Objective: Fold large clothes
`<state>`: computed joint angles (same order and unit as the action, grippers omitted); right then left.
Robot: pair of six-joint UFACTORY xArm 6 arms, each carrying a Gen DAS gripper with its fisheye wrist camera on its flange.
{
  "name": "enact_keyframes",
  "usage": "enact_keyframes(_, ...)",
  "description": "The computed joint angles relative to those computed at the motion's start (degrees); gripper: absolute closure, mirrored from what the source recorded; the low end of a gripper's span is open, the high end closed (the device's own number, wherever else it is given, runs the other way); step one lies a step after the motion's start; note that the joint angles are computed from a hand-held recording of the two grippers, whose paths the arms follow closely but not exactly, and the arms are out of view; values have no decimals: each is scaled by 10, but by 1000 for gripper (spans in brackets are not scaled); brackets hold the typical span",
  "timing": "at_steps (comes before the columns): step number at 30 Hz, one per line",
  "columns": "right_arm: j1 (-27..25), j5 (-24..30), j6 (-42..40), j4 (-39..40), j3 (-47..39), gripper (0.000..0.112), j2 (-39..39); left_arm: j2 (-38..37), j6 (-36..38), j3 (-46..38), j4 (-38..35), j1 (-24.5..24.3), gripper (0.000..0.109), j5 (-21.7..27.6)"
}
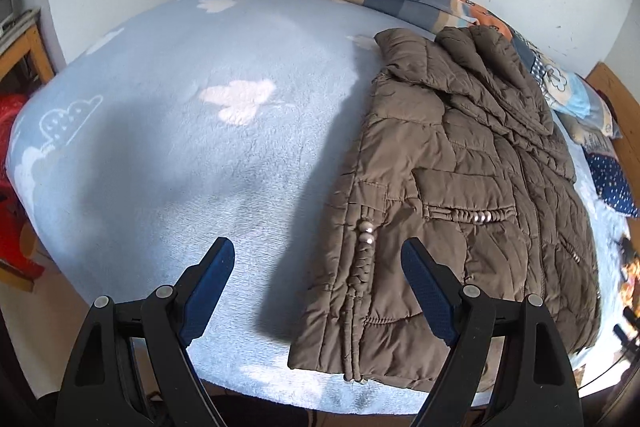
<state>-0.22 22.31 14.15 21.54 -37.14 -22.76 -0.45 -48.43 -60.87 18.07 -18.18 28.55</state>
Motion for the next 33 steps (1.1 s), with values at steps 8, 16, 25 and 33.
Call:
enact_keyframes(8, -18, -12, -29, 57, 4, 32, 47, -10, 14, 20, -17, 10, 24, -21)
enact_keyframes(16, -20, 15, -42, 66, -13, 32, 92, 8, 55, 19, -62, 4, 24, -5)
enact_keyframes(25, -4, 11, -132, 185, -18, 93, 94, 6, 89, 30, -117, 9, 24, -7)
enact_keyframes(33, 14, -9, -88, 110, -32, 92, 113, 4, 154, 59, -221, 15, 24, -16)
